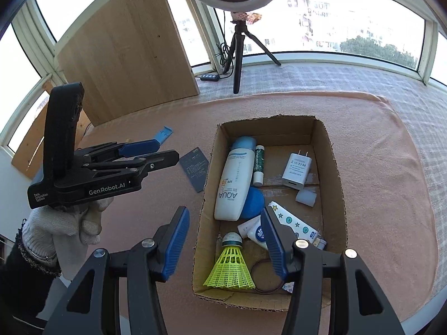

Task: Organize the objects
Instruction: 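Withdraw both grippers and move the right gripper to the black card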

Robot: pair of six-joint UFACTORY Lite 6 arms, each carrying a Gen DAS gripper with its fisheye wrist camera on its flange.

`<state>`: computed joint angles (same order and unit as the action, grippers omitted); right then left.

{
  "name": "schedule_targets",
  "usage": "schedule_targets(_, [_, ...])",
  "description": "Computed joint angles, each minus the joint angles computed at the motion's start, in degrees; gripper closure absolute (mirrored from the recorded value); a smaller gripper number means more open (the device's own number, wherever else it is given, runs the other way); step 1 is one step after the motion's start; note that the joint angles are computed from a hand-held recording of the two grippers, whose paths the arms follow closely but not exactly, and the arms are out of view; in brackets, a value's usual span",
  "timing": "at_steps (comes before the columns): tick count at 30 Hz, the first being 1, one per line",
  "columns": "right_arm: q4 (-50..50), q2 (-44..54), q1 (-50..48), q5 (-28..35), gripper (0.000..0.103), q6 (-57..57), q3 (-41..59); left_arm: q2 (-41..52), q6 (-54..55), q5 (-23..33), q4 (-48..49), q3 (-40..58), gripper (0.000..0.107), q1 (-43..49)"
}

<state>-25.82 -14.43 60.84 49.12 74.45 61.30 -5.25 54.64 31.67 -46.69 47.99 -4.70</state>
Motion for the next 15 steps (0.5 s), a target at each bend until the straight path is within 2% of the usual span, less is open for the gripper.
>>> schedule_targets(8, [13.95, 18.08, -8.75, -7.19, 0.053, -21.83, 16.66, -9.65, 12.22, 10.21, -1.46, -9.39, 0.051, 21.68])
schedule_targets(15, [20.13, 39.79, -11.40, -2.13, 0.052, -34.44, 39.08, -12.60, 21.68, 18.99, 0.42, -12.50, 0.051, 39.80])
